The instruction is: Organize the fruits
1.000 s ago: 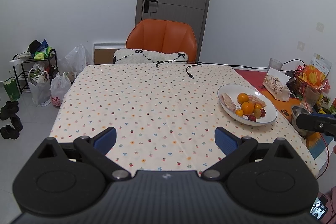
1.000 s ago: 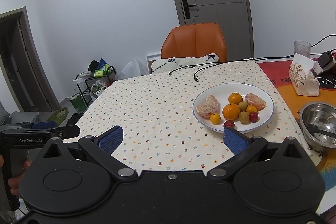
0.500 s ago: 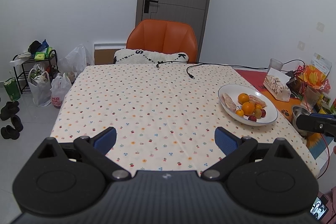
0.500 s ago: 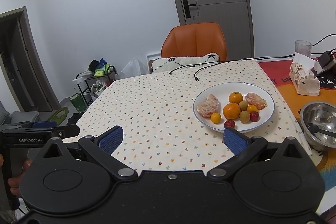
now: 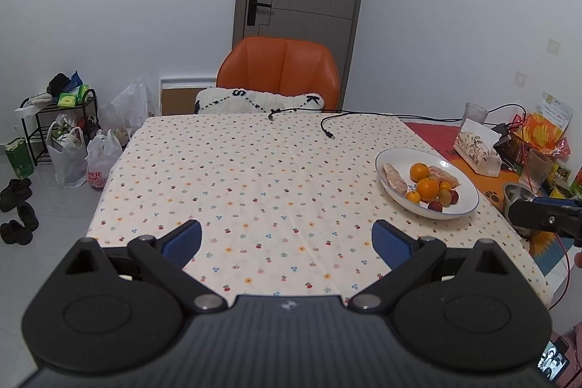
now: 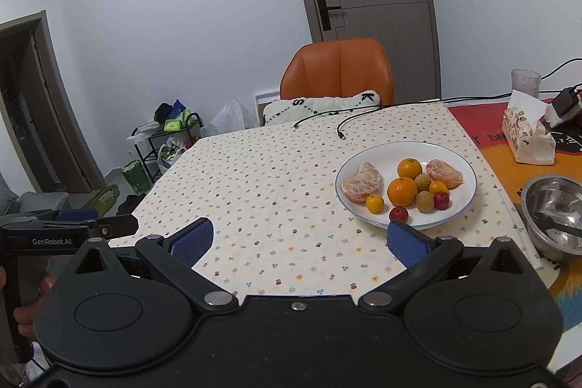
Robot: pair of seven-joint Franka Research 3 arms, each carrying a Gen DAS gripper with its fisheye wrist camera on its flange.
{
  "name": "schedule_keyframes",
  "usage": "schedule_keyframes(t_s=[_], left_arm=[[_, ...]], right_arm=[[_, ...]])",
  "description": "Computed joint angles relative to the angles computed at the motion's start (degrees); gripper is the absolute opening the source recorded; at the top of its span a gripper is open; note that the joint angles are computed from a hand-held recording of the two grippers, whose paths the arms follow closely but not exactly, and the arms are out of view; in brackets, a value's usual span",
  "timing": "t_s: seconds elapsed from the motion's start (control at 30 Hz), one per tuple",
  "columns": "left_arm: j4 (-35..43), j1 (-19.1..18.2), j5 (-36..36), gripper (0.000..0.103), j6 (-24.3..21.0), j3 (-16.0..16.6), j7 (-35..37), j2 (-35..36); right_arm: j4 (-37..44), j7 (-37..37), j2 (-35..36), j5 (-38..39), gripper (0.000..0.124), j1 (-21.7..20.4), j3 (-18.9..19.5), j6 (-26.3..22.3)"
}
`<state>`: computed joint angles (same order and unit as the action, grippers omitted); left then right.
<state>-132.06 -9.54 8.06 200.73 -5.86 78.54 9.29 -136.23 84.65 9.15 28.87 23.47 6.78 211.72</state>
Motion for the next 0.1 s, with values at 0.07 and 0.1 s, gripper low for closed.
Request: schedule_keyframes(t_s=[0.07,0.1], left_arm=[[0.1,0.2,0.5,0.099,-0.1,-0.2,-0.2,0.0],[0.1,0.4,0.9,0.099,-0.2,-0.4,-0.4,0.0]], right_arm=[[0.0,-0.2,0.0,0.4,0.103,0.1,0.0,-0.1],[0.0,-0.1,0.0,0.2,0.103,0.1,0.0,-0.1]])
